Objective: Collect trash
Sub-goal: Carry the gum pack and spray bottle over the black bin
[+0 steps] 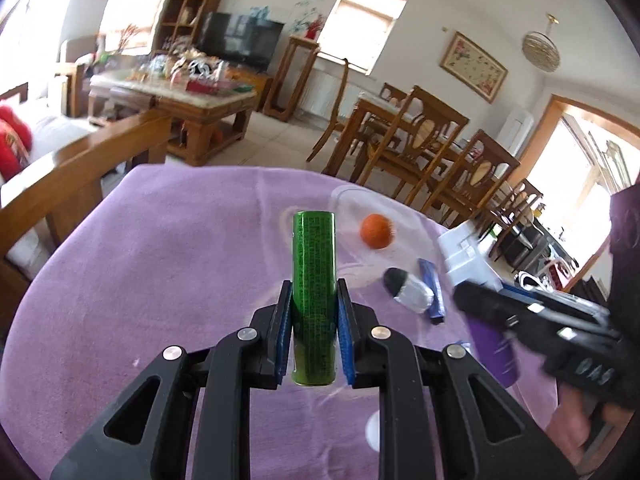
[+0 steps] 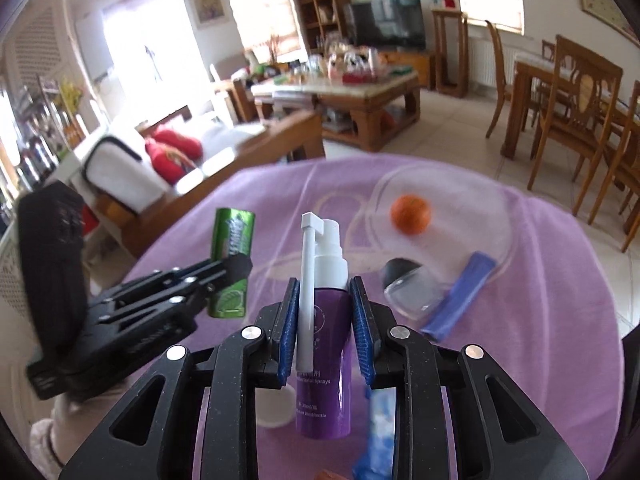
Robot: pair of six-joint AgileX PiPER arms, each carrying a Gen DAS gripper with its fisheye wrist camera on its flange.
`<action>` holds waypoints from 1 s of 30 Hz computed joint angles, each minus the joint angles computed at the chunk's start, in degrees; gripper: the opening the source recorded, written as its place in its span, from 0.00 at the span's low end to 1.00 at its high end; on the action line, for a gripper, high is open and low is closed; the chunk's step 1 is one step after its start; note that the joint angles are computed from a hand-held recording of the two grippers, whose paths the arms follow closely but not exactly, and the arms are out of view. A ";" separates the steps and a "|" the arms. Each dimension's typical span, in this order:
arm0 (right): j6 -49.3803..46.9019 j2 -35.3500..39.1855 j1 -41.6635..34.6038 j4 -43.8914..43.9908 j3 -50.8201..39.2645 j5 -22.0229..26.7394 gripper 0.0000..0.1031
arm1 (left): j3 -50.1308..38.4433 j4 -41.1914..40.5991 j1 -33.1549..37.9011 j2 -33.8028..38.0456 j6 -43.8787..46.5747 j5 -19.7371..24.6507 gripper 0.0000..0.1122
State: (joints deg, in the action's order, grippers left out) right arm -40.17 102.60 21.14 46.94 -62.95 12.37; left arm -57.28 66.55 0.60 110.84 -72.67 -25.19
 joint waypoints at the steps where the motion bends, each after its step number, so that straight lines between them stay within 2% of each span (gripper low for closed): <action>1: -5.73 -2.41 -1.13 5.25 2.28 -0.13 0.25 | 0.64 -0.47 -0.39 -0.80 0.63 -0.58 0.19; 5: -28.65 -12.65 -11.37 24.99 10.83 6.41 0.25 | 5.75 -6.40 -4.26 -6.59 6.91 -1.61 0.19; 7: -40.10 -15.99 -17.55 34.02 14.71 10.61 0.25 | 8.13 -11.42 -8.59 -10.06 11.42 0.49 0.19; 9: -47.49 -18.97 -26.04 38.51 18.35 17.40 0.25 | 9.26 -14.50 -12.51 -12.29 13.72 1.97 0.19; 11: -48.57 -21.03 -34.92 36.66 20.10 24.70 0.25 | 9.28 -17.46 -17.62 -14.11 15.89 4.51 0.19; 13: -50.89 -22.42 -42.99 35.17 21.70 29.98 0.25 | 8.29 -23.34 -23.25 -14.73 21.00 7.34 0.19; 16: -52.65 -22.10 -55.96 31.58 21.74 38.94 0.25 | 5.15 -32.67 -30.76 -13.44 29.49 10.89 0.19; 17: -53.17 -21.06 -60.33 30.28 20.90 41.78 0.25 | 3.75 -32.85 -32.43 -12.55 29.21 11.55 0.19; 20: -56.05 -17.32 -71.22 27.60 18.75 47.86 0.25 | -0.89 -38.17 -37.71 -8.88 33.67 13.82 0.19; 23: -57.35 -12.09 -79.73 25.51 14.43 51.78 0.25 | -5.69 -43.43 -42.17 -4.83 38.61 16.18 0.19; 26: -58.95 -5.76 -87.52 23.78 9.66 55.10 0.25 | -11.83 -36.79 -45.27 -0.43 32.02 19.04 0.19; 30: -58.88 1.91 -93.14 22.12 2.95 56.91 0.25 | -18.53 -14.11 -47.63 4.17 9.45 21.71 0.19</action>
State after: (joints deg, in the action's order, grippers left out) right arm -99.05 104.51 -72.00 69.06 -60.00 69.28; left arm -75.81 52.44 -47.03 115.01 -63.22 -3.48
